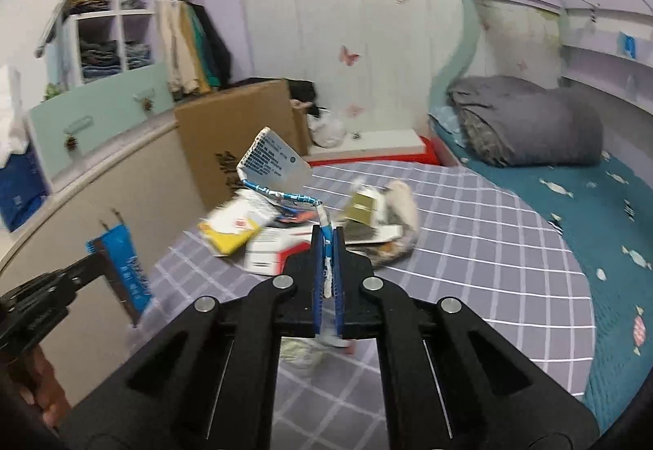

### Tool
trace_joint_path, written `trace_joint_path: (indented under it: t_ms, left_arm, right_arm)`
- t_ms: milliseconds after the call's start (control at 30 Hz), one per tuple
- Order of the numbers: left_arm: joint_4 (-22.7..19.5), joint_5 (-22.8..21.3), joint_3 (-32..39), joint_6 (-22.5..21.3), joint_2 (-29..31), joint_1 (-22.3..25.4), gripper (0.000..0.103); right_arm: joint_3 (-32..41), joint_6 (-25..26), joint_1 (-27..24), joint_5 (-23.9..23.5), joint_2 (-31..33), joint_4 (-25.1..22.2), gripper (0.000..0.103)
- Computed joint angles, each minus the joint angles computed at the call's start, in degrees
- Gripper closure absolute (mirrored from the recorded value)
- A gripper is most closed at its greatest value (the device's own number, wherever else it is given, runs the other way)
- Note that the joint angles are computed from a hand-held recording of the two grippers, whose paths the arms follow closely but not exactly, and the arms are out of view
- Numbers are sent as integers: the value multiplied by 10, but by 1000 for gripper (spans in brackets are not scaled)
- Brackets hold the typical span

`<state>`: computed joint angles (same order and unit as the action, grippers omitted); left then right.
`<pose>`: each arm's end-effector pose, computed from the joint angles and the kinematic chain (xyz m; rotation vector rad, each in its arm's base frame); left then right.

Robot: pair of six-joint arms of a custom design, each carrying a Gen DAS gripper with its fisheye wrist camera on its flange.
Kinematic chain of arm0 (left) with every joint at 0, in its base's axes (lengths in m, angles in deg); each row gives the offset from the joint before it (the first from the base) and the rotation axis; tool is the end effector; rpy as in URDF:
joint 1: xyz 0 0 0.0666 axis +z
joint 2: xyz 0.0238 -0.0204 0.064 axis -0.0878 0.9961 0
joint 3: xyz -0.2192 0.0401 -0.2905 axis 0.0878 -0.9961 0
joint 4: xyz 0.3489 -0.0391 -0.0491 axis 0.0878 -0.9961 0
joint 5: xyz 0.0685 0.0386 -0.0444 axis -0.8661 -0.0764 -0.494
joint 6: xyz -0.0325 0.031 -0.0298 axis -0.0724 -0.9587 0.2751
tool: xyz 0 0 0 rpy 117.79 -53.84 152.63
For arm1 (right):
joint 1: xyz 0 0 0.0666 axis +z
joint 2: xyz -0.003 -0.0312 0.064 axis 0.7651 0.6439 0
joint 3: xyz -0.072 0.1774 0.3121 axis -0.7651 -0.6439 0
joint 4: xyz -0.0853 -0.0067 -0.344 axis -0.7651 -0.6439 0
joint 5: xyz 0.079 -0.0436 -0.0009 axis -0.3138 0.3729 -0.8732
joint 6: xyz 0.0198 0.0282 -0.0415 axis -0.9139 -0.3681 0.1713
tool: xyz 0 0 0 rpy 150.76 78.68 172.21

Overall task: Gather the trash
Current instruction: 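Carry the blue wrapper and white-blue box with both tools to the wastebasket, then open both tools over the wastebasket to drop the wrapper and box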

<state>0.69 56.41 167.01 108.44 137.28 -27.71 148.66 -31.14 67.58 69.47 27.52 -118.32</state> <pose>0.3721 -0.1458 0.5635 -0.1182 2.0758 -0.1833 0.4031 0.1279 0.5779 -0.1513 2.0376 0.2930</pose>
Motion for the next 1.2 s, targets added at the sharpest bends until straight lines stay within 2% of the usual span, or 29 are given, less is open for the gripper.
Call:
trace_joint_path:
  t_ms: [133, 300, 400, 567, 800, 833, 1000, 1067, 1133, 1200]
  left_arm:
    - [2, 1, -18, 1, -25, 26, 102]
    - [0, 8, -51, 2, -60, 85, 102]
    - [-8, 9, -84, -6, -81, 134, 102]
    - [-15, 48, -138, -17, -99, 232, 102]
    - [-12, 81, -200, -40, -79, 338, 102]
    - [-10, 83, -206, -41, -75, 346, 102]
    - [-2, 100, -222, -53, -40, 384, 101]
    - [2, 90, -229, -59, -30, 384, 101]
    - [7, 86, -234, -63, -24, 384, 101]
    - [11, 82, -239, -64, -20, 383, 101]
  right_arm:
    - [25, -2, 45, -22, 17, -5, 99]
    - [62, -6, 113, -41, 58, -10, 99]
    - [92, -5, 161, -46, 96, -16, 99]
    - [152, -9, 223, -57, 177, -42, 99]
    - [221, -8, 276, -50, 295, -77, 98]
    - [223, -7, 278, -50, 304, -76, 98]
    - [298, 2, 289, -37, 397, -131, 97]
    - [305, -4, 288, -34, 410, -142, 87]
    - [273, -12, 286, -31, 396, -116, 44]
    - [263, -13, 287, -24, 390, -107, 43]
